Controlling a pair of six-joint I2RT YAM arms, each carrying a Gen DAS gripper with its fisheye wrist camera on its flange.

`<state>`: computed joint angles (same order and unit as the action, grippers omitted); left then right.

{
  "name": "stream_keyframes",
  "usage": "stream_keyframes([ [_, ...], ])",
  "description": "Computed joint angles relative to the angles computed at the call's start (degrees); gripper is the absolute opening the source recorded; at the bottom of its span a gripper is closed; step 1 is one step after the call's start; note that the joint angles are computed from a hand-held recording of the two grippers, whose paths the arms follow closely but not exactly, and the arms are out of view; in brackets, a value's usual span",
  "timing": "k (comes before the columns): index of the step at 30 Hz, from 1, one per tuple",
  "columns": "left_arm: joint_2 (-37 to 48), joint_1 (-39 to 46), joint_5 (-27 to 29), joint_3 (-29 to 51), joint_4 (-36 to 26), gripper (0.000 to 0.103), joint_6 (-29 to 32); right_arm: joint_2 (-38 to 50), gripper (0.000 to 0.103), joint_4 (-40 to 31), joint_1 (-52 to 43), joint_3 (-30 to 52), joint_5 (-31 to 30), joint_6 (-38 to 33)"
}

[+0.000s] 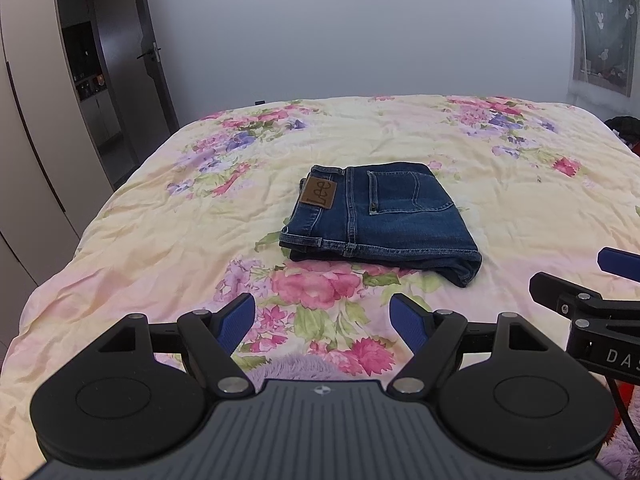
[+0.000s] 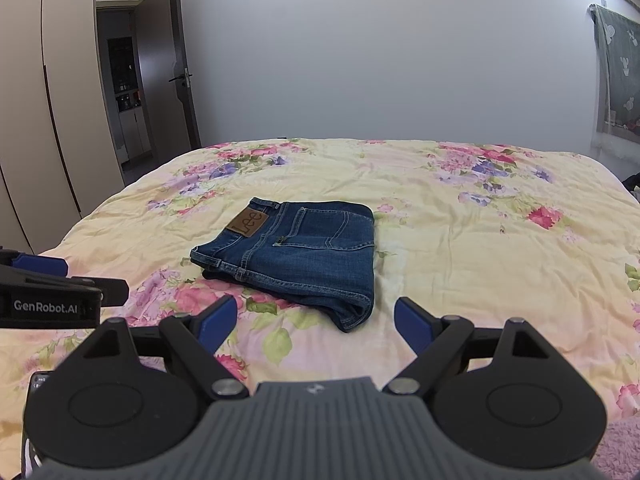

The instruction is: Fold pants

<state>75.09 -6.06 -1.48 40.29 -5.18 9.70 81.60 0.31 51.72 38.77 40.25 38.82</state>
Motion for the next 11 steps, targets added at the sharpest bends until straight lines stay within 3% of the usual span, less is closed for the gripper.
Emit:
stream_keyframes([
  [11, -0.2, 0.2, 0.4, 0.3, -0.3, 0.09, 0.4, 0.0, 0.082, -0.3, 0.1, 0.0, 0.1, 0.3],
])
